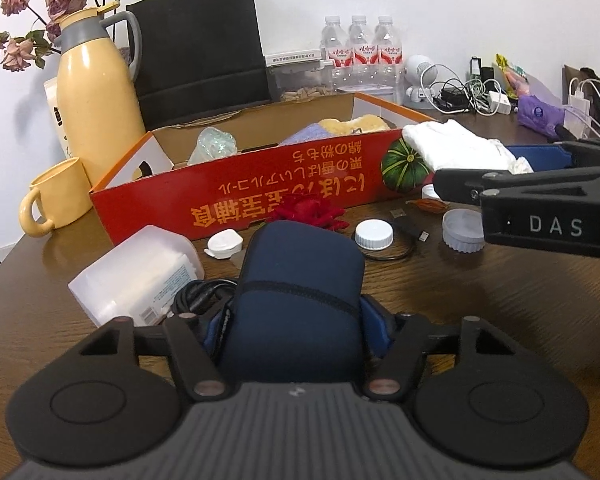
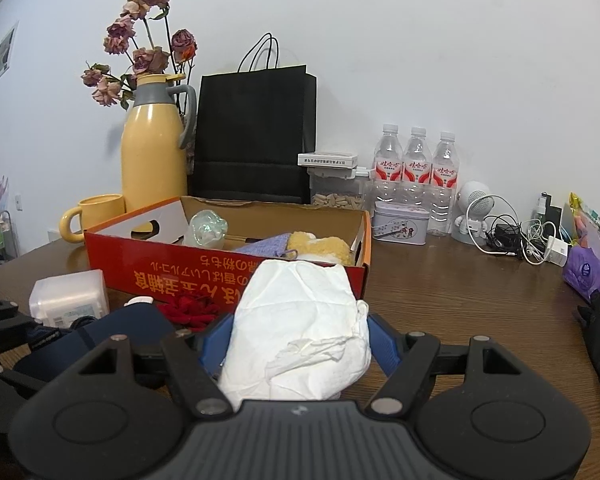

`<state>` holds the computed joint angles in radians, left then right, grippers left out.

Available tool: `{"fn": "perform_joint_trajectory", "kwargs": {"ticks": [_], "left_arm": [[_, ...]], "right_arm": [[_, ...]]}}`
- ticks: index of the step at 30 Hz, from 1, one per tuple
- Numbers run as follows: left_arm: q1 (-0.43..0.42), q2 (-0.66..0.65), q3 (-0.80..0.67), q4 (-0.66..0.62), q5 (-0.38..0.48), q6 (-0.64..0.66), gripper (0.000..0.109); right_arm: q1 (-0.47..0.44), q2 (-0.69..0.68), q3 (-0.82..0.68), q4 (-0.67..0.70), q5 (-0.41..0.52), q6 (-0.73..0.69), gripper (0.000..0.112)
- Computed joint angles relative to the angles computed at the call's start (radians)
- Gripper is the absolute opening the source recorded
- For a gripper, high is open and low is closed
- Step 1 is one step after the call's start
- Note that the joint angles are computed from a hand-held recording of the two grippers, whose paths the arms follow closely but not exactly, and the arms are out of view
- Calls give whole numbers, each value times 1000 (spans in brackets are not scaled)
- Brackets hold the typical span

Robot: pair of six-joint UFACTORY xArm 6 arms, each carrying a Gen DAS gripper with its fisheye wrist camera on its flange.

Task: Organize objects
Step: 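Carry the white tissue and navy case into the box and open both grippers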

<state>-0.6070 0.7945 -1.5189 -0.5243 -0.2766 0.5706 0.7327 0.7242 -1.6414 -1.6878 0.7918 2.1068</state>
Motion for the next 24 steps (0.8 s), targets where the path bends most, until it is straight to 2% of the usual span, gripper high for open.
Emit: {"fn": "perform_joint_trajectory", "kwargs": {"ticks": [3,5,9,18,24], "left_arm": [[13,-6,19,83,-15,-91,65],[15,-6,21,95,-21,-105,64],[33,-16,50,217,-50,-222,64],[113,-72,124,580,-129,-596,64],[153,-93,132,735,-175,-755,64]], "right_arm": [[0,-1,0,1,0,-1,71],[0,-1,1,0,-1,0,71],[-1,-2,2,-1,-2,-1,71],[4,-15,25,-50,16,45,71],[12,-13,21,-50,40,36,71]]}}
